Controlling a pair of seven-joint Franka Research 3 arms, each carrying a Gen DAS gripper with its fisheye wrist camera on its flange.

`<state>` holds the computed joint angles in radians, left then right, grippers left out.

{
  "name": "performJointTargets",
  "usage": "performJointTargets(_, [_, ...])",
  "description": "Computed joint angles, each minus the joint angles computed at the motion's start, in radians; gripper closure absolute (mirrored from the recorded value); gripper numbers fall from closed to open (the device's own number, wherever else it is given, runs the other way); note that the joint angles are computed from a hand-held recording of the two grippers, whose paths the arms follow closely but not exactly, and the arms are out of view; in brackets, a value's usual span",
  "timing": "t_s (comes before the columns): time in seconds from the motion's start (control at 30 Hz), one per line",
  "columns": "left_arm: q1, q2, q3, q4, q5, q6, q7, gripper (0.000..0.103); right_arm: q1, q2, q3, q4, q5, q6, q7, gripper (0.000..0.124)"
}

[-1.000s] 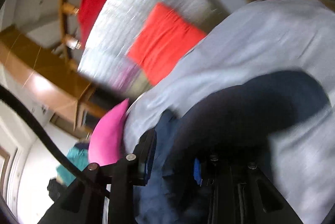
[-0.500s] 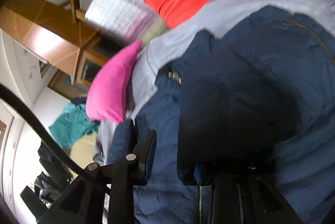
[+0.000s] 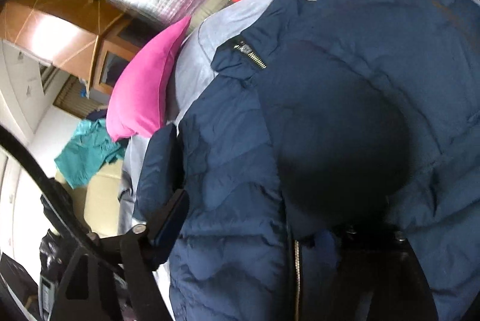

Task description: Fold large clothes

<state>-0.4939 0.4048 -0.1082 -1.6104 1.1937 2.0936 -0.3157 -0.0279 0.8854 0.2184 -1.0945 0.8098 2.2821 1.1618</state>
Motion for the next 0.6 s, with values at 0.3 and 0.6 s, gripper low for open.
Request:
performJointTargets(0.3, [0.015,-0.027,-0.022,-0.035,-0.003,0.018,-0.001,0.0,-0.062,-0.202,-0.016,-0.232,0.037,-0.084,-0.152,0.041])
performJointTargets(0.6, [0.008,0.203,-0.007,0.241,-0.23,0.113,0.256,0.0,-0.121,-0.294,-0.102,-0.358,0.237,0.096,-0.15,0.042])
